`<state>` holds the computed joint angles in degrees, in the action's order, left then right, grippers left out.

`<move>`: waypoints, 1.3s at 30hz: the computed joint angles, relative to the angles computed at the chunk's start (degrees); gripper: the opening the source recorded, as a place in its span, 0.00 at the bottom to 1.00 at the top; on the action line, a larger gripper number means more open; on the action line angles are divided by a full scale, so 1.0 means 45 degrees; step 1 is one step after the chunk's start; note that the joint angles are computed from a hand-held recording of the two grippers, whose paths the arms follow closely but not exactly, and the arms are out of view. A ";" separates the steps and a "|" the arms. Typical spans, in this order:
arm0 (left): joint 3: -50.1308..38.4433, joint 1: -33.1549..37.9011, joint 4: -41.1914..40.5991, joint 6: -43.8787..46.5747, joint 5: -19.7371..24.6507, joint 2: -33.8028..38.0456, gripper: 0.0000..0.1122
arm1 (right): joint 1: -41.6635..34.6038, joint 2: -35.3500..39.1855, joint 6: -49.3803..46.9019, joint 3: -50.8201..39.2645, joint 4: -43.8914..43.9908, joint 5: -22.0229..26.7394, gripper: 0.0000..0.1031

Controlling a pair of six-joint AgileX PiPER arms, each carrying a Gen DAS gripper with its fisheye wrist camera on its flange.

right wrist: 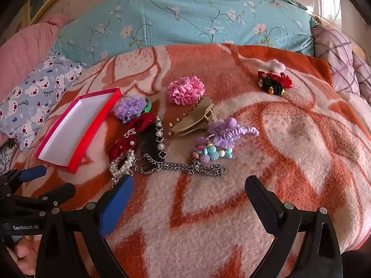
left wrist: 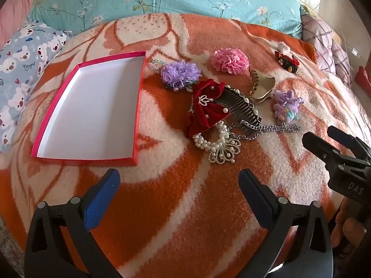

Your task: Organize jewelry

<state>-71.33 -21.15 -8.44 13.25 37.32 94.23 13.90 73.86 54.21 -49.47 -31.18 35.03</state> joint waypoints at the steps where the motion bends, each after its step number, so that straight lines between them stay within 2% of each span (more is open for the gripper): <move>1: 0.0000 -0.0007 -0.0018 0.0014 -0.0007 0.0013 0.92 | -0.0085 -0.0060 -0.0168 0.0054 0.0135 -0.0076 0.95; 6: 0.0029 -0.0291 0.0318 -0.0469 0.0021 -0.0079 0.92 | 0.0036 -0.0032 -0.0024 -0.0077 0.0021 0.0034 0.95; 39: 0.0089 -0.0157 -0.0045 -0.0177 -0.0016 0.0100 0.92 | -0.0076 0.0062 -0.0044 -0.0091 -0.0088 -0.0114 0.95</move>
<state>-70.93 -21.86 -8.64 12.46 37.24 94.68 13.55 74.14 54.01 -49.88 -31.58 34.52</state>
